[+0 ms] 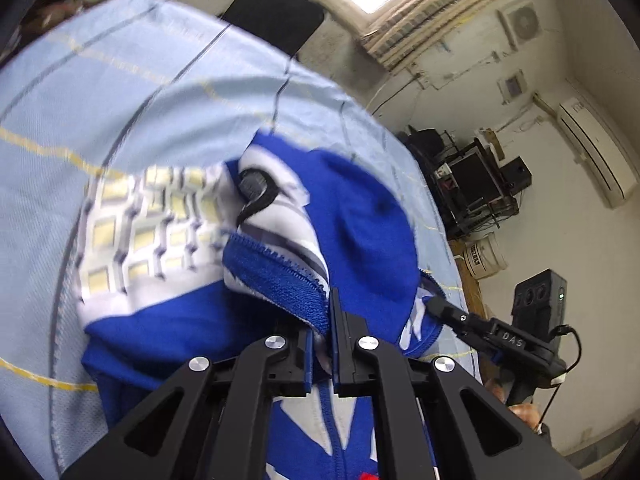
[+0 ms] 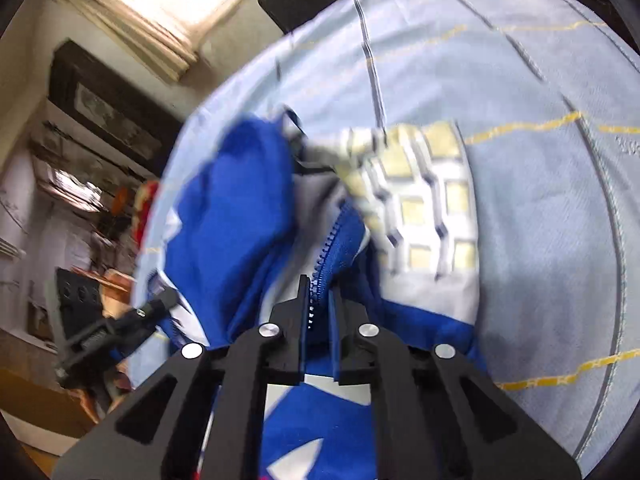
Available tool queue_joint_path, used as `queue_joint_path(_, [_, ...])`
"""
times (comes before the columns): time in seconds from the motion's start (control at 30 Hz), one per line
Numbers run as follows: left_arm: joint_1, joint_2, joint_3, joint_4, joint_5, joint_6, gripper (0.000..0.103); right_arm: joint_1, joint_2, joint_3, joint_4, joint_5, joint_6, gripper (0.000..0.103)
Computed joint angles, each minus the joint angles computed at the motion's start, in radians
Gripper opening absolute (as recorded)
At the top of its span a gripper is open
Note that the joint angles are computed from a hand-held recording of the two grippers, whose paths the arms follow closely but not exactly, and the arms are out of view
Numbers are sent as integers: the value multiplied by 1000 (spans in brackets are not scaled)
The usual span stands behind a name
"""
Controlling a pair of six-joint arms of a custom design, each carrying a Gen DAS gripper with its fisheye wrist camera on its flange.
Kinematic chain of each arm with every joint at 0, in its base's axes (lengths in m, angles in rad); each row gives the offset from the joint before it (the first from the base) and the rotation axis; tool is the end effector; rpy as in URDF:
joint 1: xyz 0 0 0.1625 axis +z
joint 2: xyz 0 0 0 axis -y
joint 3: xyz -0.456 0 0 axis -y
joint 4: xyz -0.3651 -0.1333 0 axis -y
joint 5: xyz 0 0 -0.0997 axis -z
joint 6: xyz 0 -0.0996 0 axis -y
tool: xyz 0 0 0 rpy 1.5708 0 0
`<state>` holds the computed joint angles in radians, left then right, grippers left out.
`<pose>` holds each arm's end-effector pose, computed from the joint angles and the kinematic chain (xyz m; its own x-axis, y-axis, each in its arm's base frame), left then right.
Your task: Fold large clothes
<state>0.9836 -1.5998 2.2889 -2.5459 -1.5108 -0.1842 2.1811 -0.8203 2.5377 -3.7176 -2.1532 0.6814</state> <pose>-0.1014 -0.4037 0.3189 -0.9235 0.3835 -0.0049 0.3686 0.8839 -0.2879 0.2838 -0.2688 0.1007 -0.9617 0.2433 0.1262 0.1090 0.7620 -0.6384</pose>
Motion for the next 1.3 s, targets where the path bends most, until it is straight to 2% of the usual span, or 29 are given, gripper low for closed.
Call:
queue_joint_path(0.1, [-76, -60, 1, 22, 28, 10, 7, 93, -49, -25, 48, -78, -20, 6])
queue_joint_path(0.2, [-127, -123, 12, 57, 43, 9, 7, 171, -108, -32, 104, -124, -20, 6])
queue_joint_path(0.33, [-170, -199, 39, 129, 74, -12, 7, 249, -137, -55, 177, -162, -8, 6])
queue_joint_path(0.43, [-185, -255, 80, 181, 109, -13, 7, 292, -144, -38, 241, -159, 42, 6])
queue_joint_path(0.5, [-178, -264, 110, 198, 140, -17, 7, 297, -136, -28, 290, -148, 65, 6])
queue_joint_path(0.6, [-123, -233, 140, 205, 154, -28, 8, 280, -97, -18, 376, -138, 112, 6])
queue_joint_path(0.67, [-98, -203, 158, 206, 191, -39, 11, 228, -71, -11, 438, -87, 138, 6])
queue_joint_path(0.7, [-94, -195, 163, 206, 206, -42, 17, 195, -62, -5, 451, -47, 140, 6])
queue_joint_path(0.73, [-90, -191, 166, 205, 214, -44, 22, 158, -61, 14, 423, 3, 136, 6])
queue_joint_path(0.77, [-83, -190, 166, 200, 210, -39, 23, 139, -64, 21, 418, 16, 133, 6])
queue_joint_path(0.8, [-82, -193, 162, 205, 208, -36, 30, 133, -73, 16, 449, 7, 120, 6])
queue_joint_path(0.83, [-93, -207, 157, 221, 222, -40, 43, 131, -81, 9, 477, -1, 105, 8])
queue_joint_path(0.9, [-116, -244, 153, 253, 260, -41, 54, 132, -101, 10, 500, -5, 100, 12])
queue_joint_path(0.97, [-138, -278, 145, 286, 292, -32, 54, 141, -128, 18, 514, -7, 108, 17])
queue_joint_path(1.03, [-178, -328, 133, 331, 344, -35, 54, 153, -178, 25, 558, -21, 126, 31])
queue_joint_path(1.1, [-216, -355, 125, 341, 369, -33, 54, 188, -225, 36, 578, -78, 154, 31])
queue_joint_path(1.17, [-251, -358, 120, 322, 362, -29, 54, 223, -254, 30, 589, -122, 147, 31])
queue_joint_path(1.23, [-274, -329, 119, 272, 325, -11, 54, 255, -272, -3, 604, -172, 116, 29])
queue_joint_path(1.3, [-302, -279, 130, 202, 299, 6, 54, 251, -257, -26, 534, -177, 30, 25])
